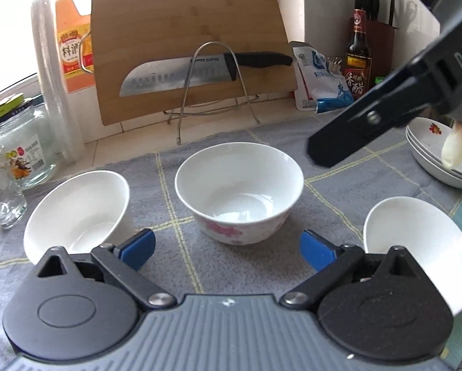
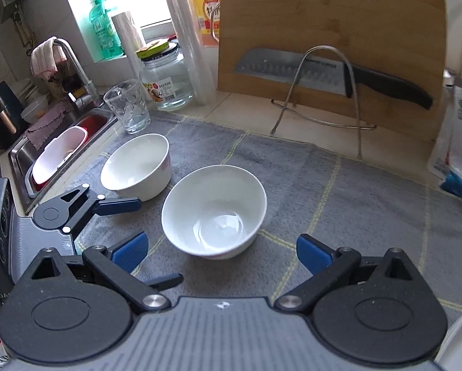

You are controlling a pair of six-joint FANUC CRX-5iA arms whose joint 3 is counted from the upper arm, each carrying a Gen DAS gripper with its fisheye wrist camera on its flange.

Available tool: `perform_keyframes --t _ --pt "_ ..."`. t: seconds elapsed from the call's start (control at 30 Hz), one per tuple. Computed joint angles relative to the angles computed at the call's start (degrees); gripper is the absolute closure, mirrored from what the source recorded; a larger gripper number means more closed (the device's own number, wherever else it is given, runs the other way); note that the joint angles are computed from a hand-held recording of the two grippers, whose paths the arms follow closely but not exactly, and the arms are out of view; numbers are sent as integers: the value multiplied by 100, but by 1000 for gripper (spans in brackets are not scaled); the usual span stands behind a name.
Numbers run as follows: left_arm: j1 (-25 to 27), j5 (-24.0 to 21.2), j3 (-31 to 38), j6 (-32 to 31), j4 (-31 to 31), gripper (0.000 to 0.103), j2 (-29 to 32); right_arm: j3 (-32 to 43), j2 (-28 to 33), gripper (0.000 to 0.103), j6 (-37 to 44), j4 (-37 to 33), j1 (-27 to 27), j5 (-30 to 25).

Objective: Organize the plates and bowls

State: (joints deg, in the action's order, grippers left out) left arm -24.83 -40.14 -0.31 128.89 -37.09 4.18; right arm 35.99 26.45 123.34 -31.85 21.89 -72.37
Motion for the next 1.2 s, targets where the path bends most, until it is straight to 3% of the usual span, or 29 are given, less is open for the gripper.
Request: perform_keyframes --t 0.4,0.6,1.2 --pt "240 316 52 -565 416 16 198 972 788 2 -133 134 193 -373" --pt "328 437 16 -834 624 22 209 1385 1113 14 -241 168 225 -598" --pt "410 603 -45 -1198 774 23 204 2216 1655 18 -453 -187 166 -1196"
